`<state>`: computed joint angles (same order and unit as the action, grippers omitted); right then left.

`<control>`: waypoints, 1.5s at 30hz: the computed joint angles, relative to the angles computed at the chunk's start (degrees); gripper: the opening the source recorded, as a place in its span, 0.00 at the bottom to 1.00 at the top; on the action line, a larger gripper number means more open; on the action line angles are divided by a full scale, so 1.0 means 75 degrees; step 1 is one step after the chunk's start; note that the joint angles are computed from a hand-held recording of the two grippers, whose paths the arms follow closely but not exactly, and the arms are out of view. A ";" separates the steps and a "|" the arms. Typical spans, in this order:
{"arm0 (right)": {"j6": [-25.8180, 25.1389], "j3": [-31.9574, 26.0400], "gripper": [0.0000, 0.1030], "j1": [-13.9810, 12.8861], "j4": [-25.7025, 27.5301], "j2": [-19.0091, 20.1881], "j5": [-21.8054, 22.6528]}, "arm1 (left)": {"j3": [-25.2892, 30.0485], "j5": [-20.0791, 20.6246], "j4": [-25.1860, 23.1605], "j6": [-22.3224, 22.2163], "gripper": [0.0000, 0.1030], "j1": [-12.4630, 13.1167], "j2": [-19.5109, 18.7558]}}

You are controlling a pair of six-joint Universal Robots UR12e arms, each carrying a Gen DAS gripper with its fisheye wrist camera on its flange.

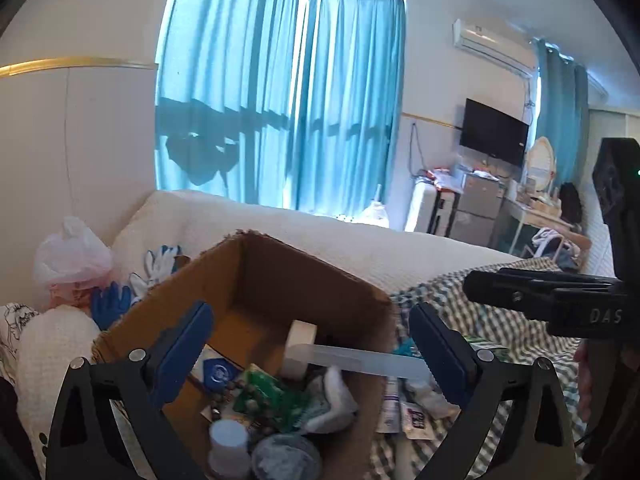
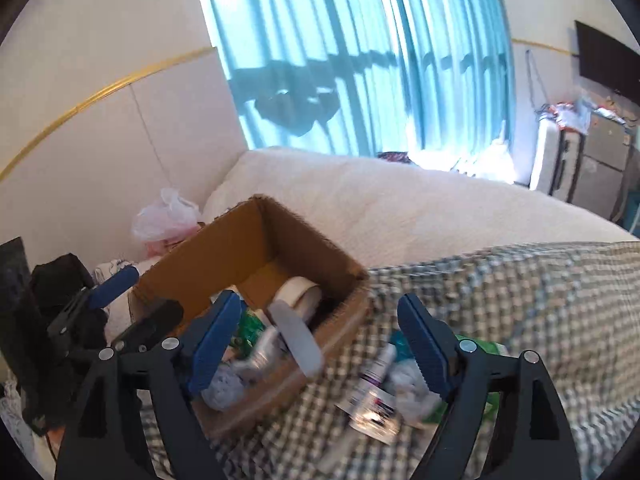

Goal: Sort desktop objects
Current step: 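Carry the bracelet and comb over the cardboard box and open both tools, then grasp the black rubber ring with the left tool while the right tool grasps the white figurine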

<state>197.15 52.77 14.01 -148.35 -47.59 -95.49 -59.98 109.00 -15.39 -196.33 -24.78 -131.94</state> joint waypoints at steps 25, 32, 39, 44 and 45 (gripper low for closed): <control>-0.0071 0.3139 0.96 -0.0572 -0.0222 -0.1654 -0.0486 | 0.0560 -0.1746 -0.3629 0.0003 1.00 -0.0839 -0.0614; -0.0191 0.3015 0.96 -0.0634 0.0446 -0.1494 0.0097 | 0.1055 -0.2192 -0.4625 0.0407 0.89 -0.0840 -0.0957; -0.0308 0.2863 0.96 -0.0574 0.0857 -0.1349 0.0128 | 0.1254 -0.2824 -0.5409 0.0401 0.12 -0.0742 -0.1072; -0.0292 0.2704 0.96 -0.0520 0.1193 -0.1226 0.0120 | 0.0753 -0.2879 -0.4681 -0.0068 0.09 -0.0673 -0.0791; -0.0308 0.2680 0.96 -0.0505 0.1237 -0.1200 0.0099 | 0.0664 -0.2859 -0.4547 -0.0183 0.09 -0.0658 -0.0739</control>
<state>194.84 72.87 10.22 -139.07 -56.59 -94.75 -55.01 87.56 -49.49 -197.70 -29.72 -137.48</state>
